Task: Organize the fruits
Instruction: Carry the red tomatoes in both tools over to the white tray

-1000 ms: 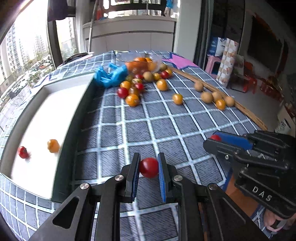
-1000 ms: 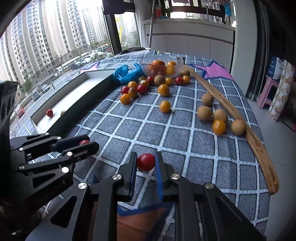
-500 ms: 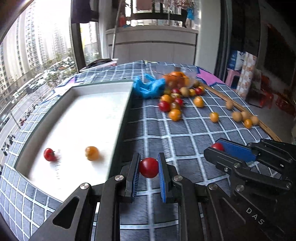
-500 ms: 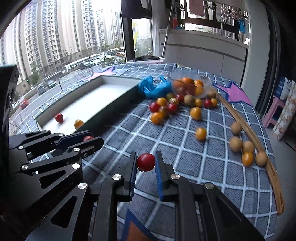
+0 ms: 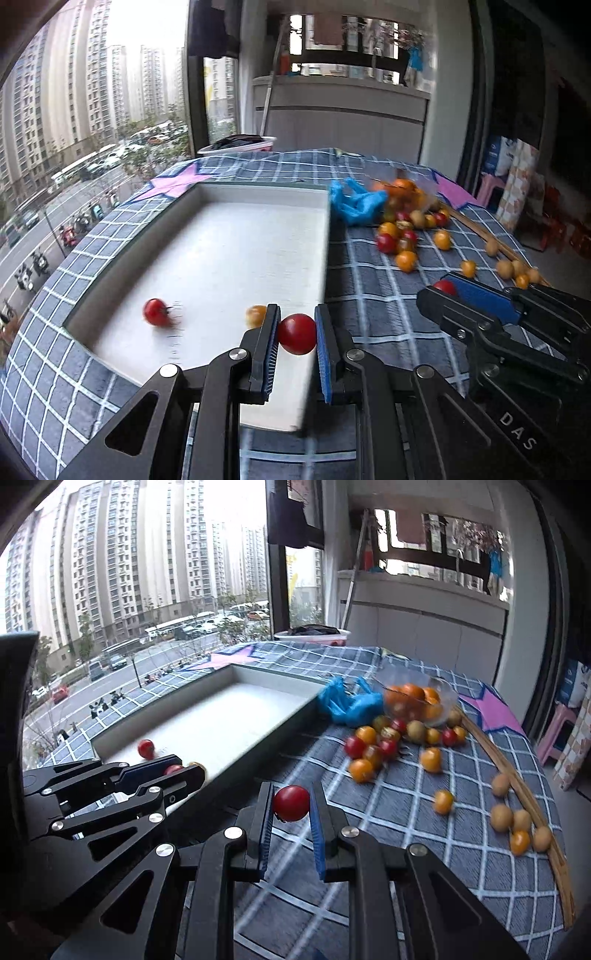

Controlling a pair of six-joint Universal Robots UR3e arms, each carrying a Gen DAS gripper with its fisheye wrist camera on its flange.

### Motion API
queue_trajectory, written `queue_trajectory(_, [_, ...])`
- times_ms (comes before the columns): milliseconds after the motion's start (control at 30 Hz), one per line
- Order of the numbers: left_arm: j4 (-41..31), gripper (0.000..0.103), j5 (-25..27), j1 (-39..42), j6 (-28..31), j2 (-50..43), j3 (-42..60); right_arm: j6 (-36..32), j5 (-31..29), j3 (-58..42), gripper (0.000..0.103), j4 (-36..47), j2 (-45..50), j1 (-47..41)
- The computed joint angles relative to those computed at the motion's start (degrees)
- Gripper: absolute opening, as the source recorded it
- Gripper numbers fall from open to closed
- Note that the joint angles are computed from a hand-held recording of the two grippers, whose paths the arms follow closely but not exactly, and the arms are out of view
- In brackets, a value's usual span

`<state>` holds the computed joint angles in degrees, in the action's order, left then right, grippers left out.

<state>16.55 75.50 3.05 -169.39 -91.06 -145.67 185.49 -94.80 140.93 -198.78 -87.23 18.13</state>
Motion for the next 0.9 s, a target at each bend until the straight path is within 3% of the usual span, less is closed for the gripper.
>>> queue_trajectory(333, [-1.8,0.02,-7.6,11.1,0.9,2.0,-2.2,-0.7,-3.2,-9.0,0.02,0.0,8.2,7.1])
queue_trajectory(900, [-5.4,0.02,-7.0,14.1,3.4,-2.3,2.7,-1.1,-3.3,-20.7,0.02,5.7,15.7,10.3])
